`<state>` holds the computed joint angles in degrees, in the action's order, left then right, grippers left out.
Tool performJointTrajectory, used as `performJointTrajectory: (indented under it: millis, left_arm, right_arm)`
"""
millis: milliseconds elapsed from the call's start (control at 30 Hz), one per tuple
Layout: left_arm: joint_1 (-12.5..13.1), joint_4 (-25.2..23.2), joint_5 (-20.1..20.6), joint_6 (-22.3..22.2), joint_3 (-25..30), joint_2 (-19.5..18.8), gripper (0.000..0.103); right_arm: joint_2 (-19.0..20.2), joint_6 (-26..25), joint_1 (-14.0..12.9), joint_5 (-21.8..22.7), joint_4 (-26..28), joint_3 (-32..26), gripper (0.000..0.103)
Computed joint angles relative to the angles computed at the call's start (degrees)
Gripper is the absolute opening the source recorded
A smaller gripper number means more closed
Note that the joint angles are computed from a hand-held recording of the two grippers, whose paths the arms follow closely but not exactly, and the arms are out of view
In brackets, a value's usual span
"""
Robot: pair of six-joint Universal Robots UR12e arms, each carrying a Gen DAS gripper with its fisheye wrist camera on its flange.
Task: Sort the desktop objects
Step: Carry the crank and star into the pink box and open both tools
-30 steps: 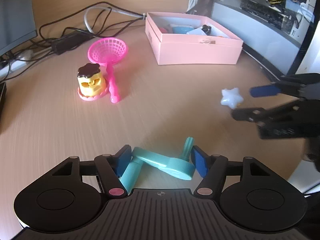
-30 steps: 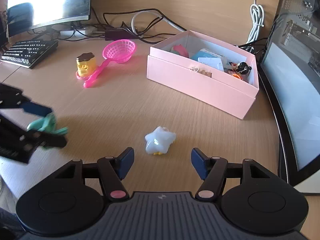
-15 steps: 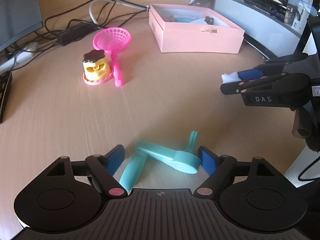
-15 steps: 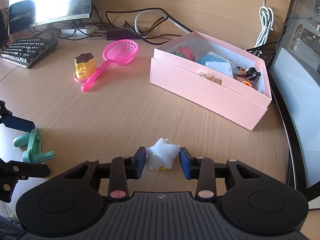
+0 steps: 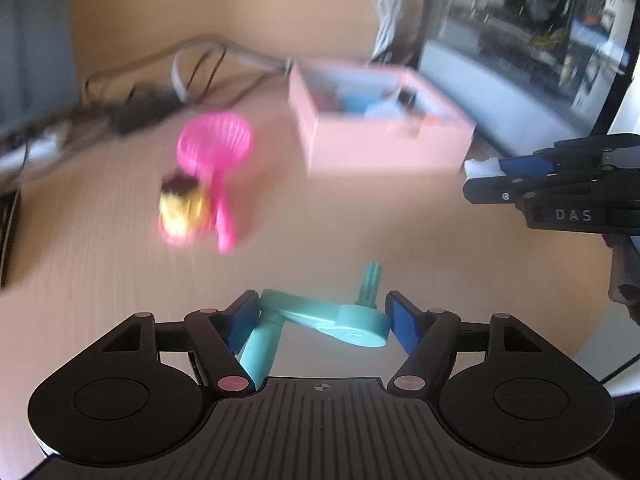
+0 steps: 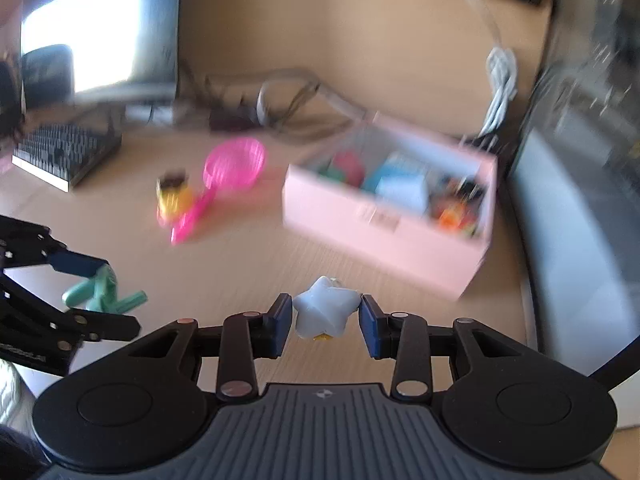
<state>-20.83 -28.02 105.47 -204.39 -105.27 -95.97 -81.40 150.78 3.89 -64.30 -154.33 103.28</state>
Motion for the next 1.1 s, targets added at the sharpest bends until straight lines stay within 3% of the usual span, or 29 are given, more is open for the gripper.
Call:
performJointTrajectory:
  millis: [200,400,633,700,833,933,1100]
  left_arm:
    - [1.02,5.53,-0.42,6.75,5.42,-3.24,0.075]
    - [1.93,9.17,-1.34,15.76,12.38,-8.28,0.075]
    - [4.61,9.25,-5.89,17.15,21.54,-15.42,0.079]
    - [5.10,7.91,-5.26,17.33,23.48,-16.78,0.083]
    - [6.34,8.19,-5.63,14.58,20.87,-14.61,0.092]
    - [5.53,7.53,-2.43,13.16,17.88,-12.58,0.095]
    - [4.42,1.73,0.14,7.36,13.19,-9.78,0.096]
  right_arm:
    - [0.46,6.29,-1.58,1.78,-6.23,-3.17,0.036]
    - [2.80,10.57,-1.55,-0.94,-10.82,-7.25,0.036]
    - [6.95,15.08,-1.22,-1.53,-16.00,-12.04,0.036]
    - [8.43,16.09,-0.90,-2.13,-15.13,-13.84,0.036]
    - [11.05,16.69,-0.63,-2.83,-9.25,-17.33,0.036]
    - [12.89,17.12,-0.25,-3.80,-4.68,-19.22,0.036]
    - [15.23,18.65,0.58,-5.21,5.38,-21.40,0.037]
